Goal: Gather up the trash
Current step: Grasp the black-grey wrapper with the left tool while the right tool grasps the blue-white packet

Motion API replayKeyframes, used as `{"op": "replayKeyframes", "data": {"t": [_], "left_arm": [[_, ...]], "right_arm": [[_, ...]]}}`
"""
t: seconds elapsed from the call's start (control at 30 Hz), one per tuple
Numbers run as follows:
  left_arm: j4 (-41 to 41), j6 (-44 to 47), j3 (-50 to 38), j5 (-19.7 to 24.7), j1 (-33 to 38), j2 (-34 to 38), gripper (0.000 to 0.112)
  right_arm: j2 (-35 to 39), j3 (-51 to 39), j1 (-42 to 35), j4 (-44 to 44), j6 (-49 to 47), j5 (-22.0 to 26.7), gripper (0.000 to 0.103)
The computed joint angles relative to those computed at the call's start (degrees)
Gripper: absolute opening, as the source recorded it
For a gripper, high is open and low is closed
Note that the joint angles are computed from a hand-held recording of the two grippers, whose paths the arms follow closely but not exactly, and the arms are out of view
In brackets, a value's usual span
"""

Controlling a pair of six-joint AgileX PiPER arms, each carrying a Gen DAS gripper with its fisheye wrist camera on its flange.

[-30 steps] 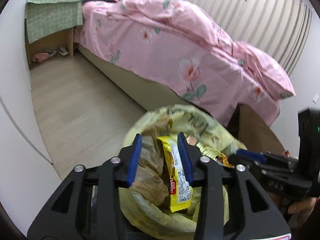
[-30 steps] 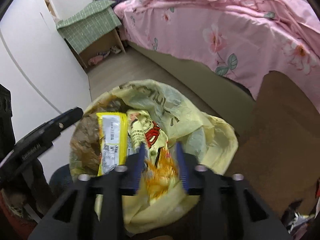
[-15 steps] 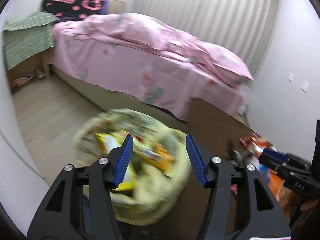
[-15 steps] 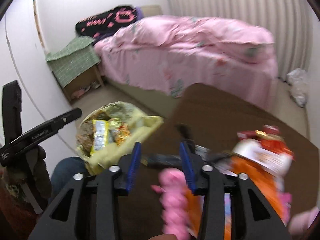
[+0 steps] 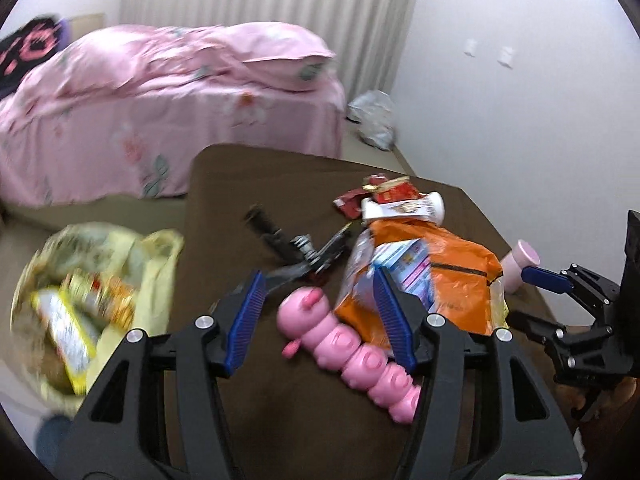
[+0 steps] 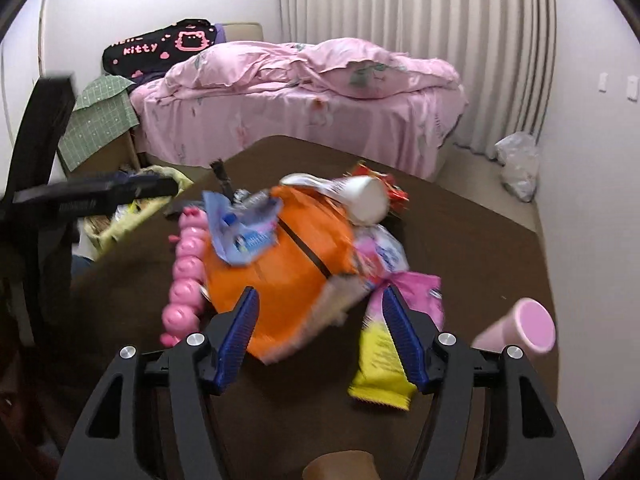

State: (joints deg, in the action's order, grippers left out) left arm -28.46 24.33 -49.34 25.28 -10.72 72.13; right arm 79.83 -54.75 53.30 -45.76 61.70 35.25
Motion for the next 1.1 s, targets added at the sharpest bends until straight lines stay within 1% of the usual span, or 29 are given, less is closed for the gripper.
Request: {"op": "replayKeyframes", "data": {"t": [0.07,0.13,0.17,0.23,0.27,0.3,0.37,0.4,0.47,0.5,0.53,0.6,0.67,0.73,0.77,0.8,0.83,0.9,0.93,1.0,1.03,1.1], "left_arm": [[-2.0,6.7,-4.8,1.0,-0.7,5.0,0.053],[-3.0,11.3,-10.6,3.5,-0.2,10.5,0.053],[-2.5,11.3,-13.1,4.5,0.1,12.9,0.053],[-1.6,9.5,-19.5,8.0,1.5,19.0,0.053],[-1.1,7.4,-24.2,11.5,2.8,23.4,0.053],[-1.2,6.2,-26.7,13.5,3.7,25.8,0.053],[-2.8,6.2,-29.6,17.5,6.1,29.5,0.053],[-3.3,6.3,-29.1,18.1,6.8,29.7,0.053],[-6.3,9.2,-25.6,18.1,8.4,28.4,0.053],[-7.9,11.0,-23.7,17.7,8.9,27.1,0.053],[-9.3,12.9,-21.2,17.6,9.4,25.2,0.053],[-10.0,13.5,-18.3,18.0,9.8,22.8,0.053],[-8.5,11.4,-14.5,16.9,9.4,19.5,0.053],[-6.0,8.6,-12.0,15.5,8.8,16.5,0.053],[-3.2,5.6,-9.6,13.5,7.8,13.9,0.053],[-1.2,3.5,-8.7,12.3,7.2,12.8,0.053],[1.2,1.1,-7.1,10.9,6.6,10.9,0.053],[3.1,-0.8,-4.4,9.7,6.8,7.9,0.053],[2.8,-0.5,-3.7,10.1,7.4,6.9,0.053],[2.1,0.5,-2.8,10.8,8.3,5.5,0.053],[2.5,0.5,-2.4,10.9,8.5,4.9,0.053],[2.6,0.9,-1.9,10.9,8.8,4.2,0.053]], "right_arm": [[-0.9,2.3,0.4,-2.8,4.4,0.4,0.06],[-2.3,5.0,-0.4,-3.6,7.1,-1.1,0.06],[-2.6,5.7,-1.1,-2.8,7.1,-1.6,0.06],[-2.5,6.4,-1.8,-2.0,7.6,-1.8,0.06],[-2.6,7.1,-2.3,-1.9,8.0,-2.4,0.06],[-2.4,7.3,-2.6,-1.8,8.2,-2.6,0.06],[-2.7,7.8,-1.6,-3.6,10.4,-1.1,0.06],[-2.4,7.6,-1.1,-4.5,11.2,-0.2,0.06],[-1.9,6.4,-0.2,-6.5,12.2,1.6,0.06],[-1.8,5.8,-0.1,-6.9,12.0,1.3,0.06],[-2.0,5.5,-0.3,-6.7,11.3,0.5,0.06],[-1.5,3.6,-0.8,-5.9,8.7,-2.3,0.06],[0.3,1.0,-0.8,-4.6,5.6,-4.4,0.06],[3.1,-2.1,-1.7,-0.4,0.1,-6.6,0.06],[5.1,-4.0,-2.2,1.9,-2.8,-8.0,0.06],[7.0,-5.8,-2.4,2.3,-3.7,-8.3,0.06],[8.3,-7.2,-2.2,2.4,-4.1,-7.8,0.06],[11.9,-11.1,-2.3,1.8,-4.3,-6.5,0.06],[12.8,-12.3,-2.3,1.3,-4.2,-6.0,0.06],[15.2,-15.5,-2.5,3.8,-7.6,-5.6,0.059],[15.9,-16.3,-2.1,2.9,-7.1,-4.9,0.059],[17.7,-18.5,-0.1,-1.9,-4.3,-1.5,0.059]]}}
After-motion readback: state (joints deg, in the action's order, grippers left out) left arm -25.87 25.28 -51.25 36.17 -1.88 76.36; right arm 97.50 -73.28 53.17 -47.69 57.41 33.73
